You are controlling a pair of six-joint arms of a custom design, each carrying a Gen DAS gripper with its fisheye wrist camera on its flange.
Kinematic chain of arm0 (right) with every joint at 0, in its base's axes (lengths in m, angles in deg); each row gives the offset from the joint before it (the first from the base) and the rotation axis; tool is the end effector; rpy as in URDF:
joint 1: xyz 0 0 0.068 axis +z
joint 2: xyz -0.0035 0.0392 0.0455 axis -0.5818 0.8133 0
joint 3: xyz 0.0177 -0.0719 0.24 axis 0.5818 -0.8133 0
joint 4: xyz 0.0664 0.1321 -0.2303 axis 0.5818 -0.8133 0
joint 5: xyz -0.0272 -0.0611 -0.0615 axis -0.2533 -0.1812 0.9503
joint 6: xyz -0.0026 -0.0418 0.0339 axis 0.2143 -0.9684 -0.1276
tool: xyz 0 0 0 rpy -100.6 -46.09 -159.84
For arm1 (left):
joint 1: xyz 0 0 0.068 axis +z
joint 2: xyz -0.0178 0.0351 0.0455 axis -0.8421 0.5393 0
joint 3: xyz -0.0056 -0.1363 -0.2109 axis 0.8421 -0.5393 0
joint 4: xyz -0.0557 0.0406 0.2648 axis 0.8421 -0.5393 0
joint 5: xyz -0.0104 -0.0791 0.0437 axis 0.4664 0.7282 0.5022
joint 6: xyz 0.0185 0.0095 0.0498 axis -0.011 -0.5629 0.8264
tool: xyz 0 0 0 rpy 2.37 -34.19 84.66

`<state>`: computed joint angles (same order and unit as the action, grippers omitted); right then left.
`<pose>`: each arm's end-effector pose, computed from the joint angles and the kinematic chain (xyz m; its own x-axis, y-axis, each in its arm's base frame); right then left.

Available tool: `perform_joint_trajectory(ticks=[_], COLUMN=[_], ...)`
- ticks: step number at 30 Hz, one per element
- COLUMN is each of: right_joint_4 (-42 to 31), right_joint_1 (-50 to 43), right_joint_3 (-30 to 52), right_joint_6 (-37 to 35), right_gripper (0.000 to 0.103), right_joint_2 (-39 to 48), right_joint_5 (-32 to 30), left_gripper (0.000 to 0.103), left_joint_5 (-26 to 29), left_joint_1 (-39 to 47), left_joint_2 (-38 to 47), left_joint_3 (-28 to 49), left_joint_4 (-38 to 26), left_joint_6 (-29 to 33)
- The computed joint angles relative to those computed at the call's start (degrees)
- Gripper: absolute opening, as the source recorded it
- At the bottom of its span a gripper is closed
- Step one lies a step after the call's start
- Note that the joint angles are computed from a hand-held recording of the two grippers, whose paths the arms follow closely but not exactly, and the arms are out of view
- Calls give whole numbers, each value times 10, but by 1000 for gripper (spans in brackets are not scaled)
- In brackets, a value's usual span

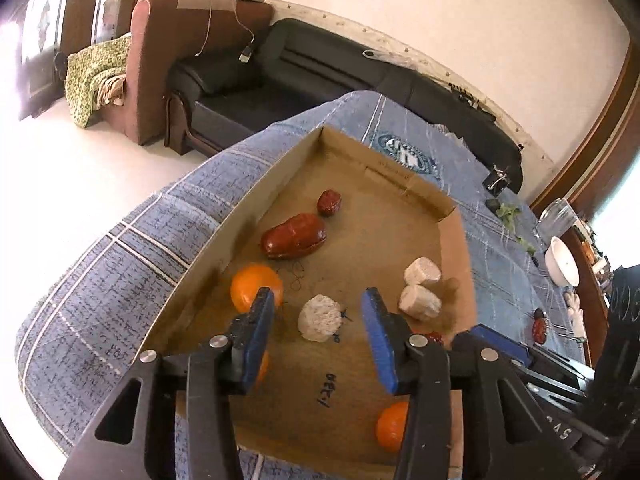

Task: Organize fruits
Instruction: 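Carry the cake and date into the tray and open both grippers, then grasp the large red date with the left gripper while the right gripper grasps the dark round fruit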

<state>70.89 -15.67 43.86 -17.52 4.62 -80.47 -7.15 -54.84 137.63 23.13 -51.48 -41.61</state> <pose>0.3036 0.1196 0.1743 -0.8051 -0.1261 -0.5795 -0.3518 0.8882 0.2954 0.2801 0.0062 0.1568 -0.7048 -0.3394 -0.6229 -0.1509 0.9298 -0.3358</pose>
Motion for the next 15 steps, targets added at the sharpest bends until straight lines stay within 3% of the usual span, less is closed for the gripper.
perform_joint_trajectory(ticks=[4,11,15], right_joint_4=[4,-35,-109], right_joint_1=[-48,-155,-272], right_joint_3=[-57,-150,-196], right_joint_6=[23,24,-12], right_gripper=[48,49,53], right_joint_2=[-72,-231,-390], right_joint_5=[-28,-70,-113], left_gripper=[46,50,61], left_joint_5=[-25,-94,-146], left_joint_1=[-39,-153,-233], left_joint_2=[-54,-179,-270], left_joint_3=[-11,-31,-35], left_joint_4=[-25,-88,-133], left_joint_6=[-1,-5,-22])
